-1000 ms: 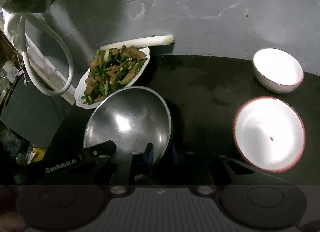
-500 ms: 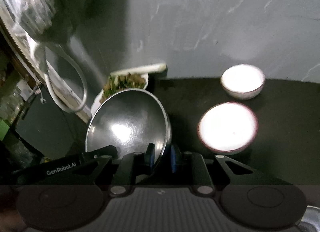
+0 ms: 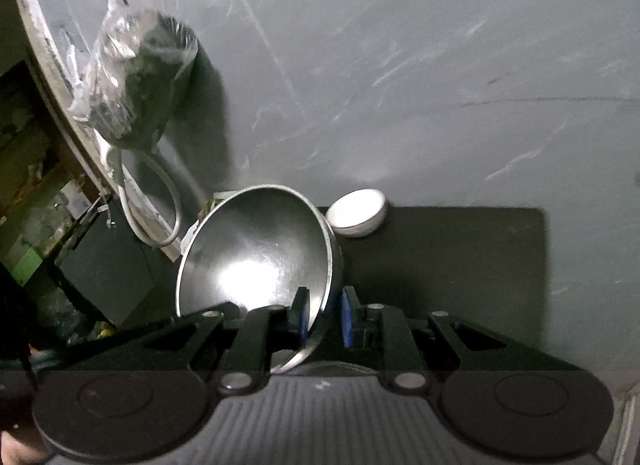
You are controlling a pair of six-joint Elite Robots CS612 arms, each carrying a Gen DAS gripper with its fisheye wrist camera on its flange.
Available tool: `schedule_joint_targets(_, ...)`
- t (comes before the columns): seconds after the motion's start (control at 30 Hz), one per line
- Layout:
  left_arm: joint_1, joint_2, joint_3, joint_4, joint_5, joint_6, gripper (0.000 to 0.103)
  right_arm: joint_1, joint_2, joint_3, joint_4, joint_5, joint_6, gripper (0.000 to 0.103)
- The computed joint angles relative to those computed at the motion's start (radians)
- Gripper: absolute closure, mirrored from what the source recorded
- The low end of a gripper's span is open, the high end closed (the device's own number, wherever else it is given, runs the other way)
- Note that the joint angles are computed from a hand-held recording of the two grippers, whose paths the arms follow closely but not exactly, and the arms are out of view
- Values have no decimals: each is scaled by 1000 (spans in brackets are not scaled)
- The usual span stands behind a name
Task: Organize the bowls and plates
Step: 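Carry the steel bowl with the left tool over the basin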
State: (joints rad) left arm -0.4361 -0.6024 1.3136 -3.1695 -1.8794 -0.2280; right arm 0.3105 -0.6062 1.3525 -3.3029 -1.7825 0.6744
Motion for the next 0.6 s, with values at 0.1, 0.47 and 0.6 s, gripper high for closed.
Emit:
schedule_joint_targets(0.1,-29,-33,55,-13,32,-20,84,-20,-57,109,-44,35,7,85)
schedule_joint_targets(0.47,-77,-2,-1,37,53,-15,84,-80,-103,247,-136,125,29,85)
schedule_joint_targets(0.6,-91,30,-52,87,51,11,83,-99,-110,257,-114,119,-9,85)
